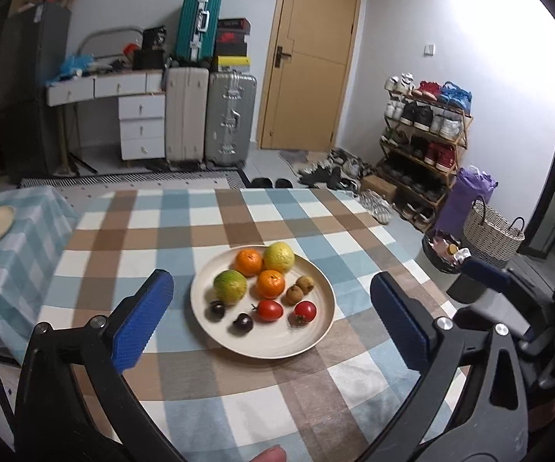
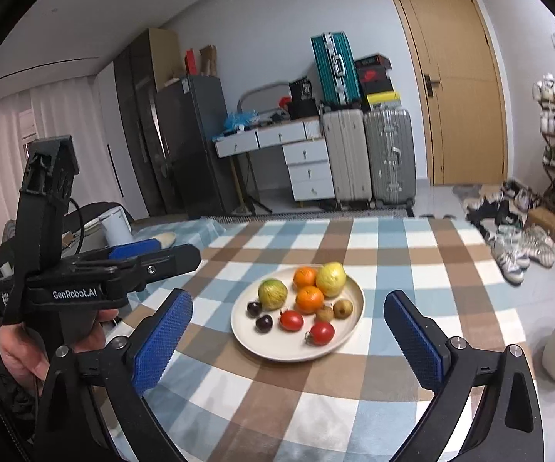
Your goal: Organize fruits
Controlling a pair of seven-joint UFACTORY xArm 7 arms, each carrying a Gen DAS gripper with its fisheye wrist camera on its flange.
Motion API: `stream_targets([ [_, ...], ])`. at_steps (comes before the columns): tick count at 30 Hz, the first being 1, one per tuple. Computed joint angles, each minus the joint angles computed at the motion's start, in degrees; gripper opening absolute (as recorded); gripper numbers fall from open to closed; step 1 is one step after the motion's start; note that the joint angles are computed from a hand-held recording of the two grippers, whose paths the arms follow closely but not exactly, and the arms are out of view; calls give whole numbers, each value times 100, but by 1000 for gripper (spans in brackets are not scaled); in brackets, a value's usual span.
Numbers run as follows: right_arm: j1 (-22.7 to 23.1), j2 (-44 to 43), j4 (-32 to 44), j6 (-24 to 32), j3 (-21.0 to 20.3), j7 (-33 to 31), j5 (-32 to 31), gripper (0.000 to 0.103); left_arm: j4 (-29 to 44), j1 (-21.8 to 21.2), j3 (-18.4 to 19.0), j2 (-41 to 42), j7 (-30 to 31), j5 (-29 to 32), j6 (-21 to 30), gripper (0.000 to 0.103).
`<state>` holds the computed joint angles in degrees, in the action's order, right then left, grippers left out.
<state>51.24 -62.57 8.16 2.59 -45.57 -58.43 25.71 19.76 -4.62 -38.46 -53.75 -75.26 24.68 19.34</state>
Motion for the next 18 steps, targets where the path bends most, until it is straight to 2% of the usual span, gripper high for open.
stream_targets([
  [5,-512,-548,-303,120,464,187,-1,103,-166,-506,-81,-728,-221,-139,865,102],
  [10,-795,-1033,-684,-225,721,287,-99,103,-281,-910,-453,-1458,-612,-45,1861,102],
  [13,-846,-1121,-845,-544,772,458,-219,103,-365,-1122,-558,-1657,-796,50,2228,102],
  [16,-799,-1185,-962,-802,647,571,-405,103,-441,-1456,-605,-1784,-939,66,2647,102],
  [18,-790,-1172,-1015,-920,592,633,-544,103,-499,-1499,-569,-1758,-1050,162,2648,102],
])
